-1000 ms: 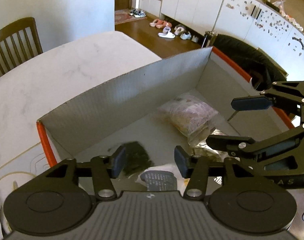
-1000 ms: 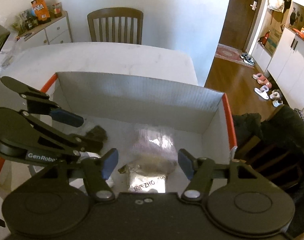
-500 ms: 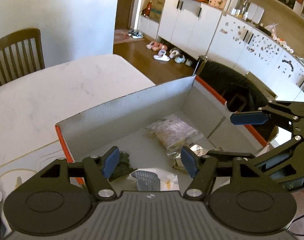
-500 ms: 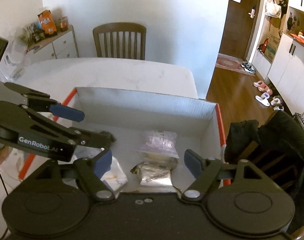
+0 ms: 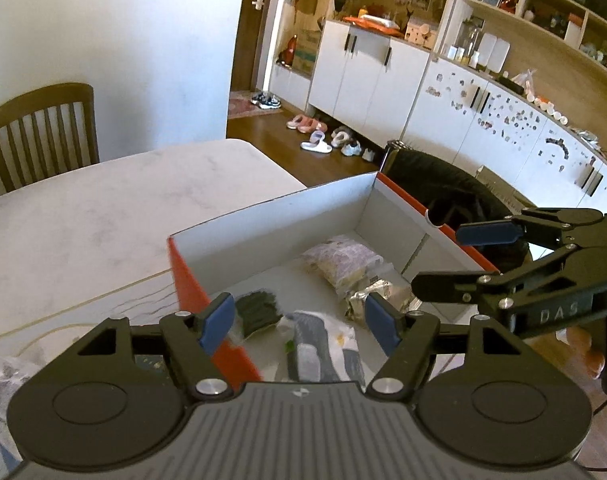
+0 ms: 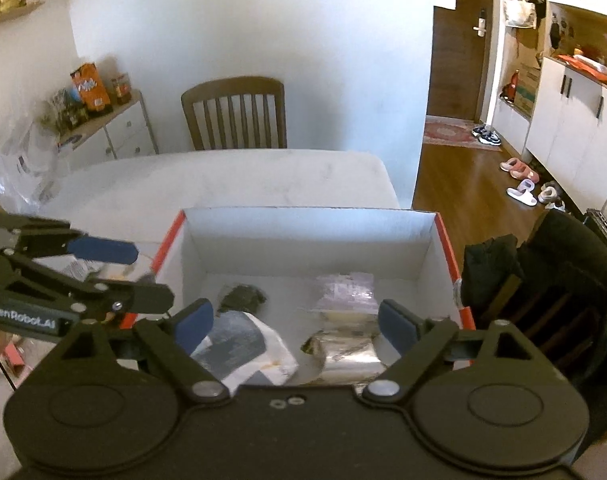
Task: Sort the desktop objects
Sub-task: 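Open both tools to release the packets into the shoebox and withdraw, then move both tools back over the remaining items on the table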
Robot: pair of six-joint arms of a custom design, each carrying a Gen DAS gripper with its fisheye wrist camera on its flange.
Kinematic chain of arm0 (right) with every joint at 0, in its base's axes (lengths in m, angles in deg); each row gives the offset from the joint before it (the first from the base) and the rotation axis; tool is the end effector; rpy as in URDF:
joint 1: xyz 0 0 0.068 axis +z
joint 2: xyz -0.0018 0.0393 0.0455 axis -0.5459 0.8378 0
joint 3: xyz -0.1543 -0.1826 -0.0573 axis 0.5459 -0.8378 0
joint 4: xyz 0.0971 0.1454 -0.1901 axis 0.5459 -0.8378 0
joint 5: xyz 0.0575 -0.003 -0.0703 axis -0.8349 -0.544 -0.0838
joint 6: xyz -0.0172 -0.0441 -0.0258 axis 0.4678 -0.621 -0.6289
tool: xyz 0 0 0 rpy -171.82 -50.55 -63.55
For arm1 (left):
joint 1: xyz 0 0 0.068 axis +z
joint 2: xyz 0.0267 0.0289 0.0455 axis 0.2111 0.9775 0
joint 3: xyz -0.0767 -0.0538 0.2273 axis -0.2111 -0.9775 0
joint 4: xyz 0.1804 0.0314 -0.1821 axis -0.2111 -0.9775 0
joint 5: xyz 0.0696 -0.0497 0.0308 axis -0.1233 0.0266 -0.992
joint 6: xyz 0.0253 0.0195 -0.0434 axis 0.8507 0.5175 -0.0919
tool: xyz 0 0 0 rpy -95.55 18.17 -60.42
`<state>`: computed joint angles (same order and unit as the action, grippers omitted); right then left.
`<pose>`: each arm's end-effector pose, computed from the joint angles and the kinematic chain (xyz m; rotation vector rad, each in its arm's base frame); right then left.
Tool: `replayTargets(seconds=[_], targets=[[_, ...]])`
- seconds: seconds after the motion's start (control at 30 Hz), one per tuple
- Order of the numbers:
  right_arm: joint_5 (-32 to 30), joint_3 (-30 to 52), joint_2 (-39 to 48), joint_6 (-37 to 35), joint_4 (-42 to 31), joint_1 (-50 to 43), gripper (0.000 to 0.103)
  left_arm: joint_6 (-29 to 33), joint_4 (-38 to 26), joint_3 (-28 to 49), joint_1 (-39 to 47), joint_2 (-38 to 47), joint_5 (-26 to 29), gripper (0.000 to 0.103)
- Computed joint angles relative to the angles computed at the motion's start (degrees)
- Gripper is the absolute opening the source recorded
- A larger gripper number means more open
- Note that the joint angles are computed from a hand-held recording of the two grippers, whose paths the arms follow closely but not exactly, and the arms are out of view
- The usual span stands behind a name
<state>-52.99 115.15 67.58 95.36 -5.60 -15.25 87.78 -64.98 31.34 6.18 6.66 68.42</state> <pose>0.1977 0.0651 0.2187 -0.2628 2.3230 0.2498 0.2820 -0.0449 0.1737 0.5482 2.2871 -0.4822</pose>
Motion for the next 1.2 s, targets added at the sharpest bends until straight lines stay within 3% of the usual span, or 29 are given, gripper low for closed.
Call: replayTargets(seconds=[0.07,0.13,0.3,0.57,1.0,1.07,1.2], targets=[[1.9,-0.31,-1.81,1.81,-0.37,2.54,0.091,1.51,-0.75,-1.2,2.25,-1.86,1.84,0.075],[4.08,-0.99,-4.01,3.58,-0.61,5.25,0.099,3.15,-2.09,-2.79,4.8,-4.61,3.35,0.076],[10.85,-1.09,-6.0,9.7,-0.78,14.36,0.1,9.32,-7.21,-5.0,12.58,-9.54,9.28,0.08],[23.73,0.79,-2.08,22.48,-1.46,31.32,0.1,22.08,-18.95,-5.21,28.17,-12.79,19.66,0.083],[36.07,9.51,15.75,35.94,-0.36,51.65,0.1,52.53,-38.01,1.85,52.21,-0.01,26.27,0.091],[37.09,11.17,18.71,37.52,-0.21,53.59,0.1,57.74,-40.95,3.72,55.35,3.04,26.28,0.103],[38.26,14.23,24.23,40.52,0.16,56.31,0.1,67.26,-44.61,6.76,61.67,8.8,26.1,0.103]])
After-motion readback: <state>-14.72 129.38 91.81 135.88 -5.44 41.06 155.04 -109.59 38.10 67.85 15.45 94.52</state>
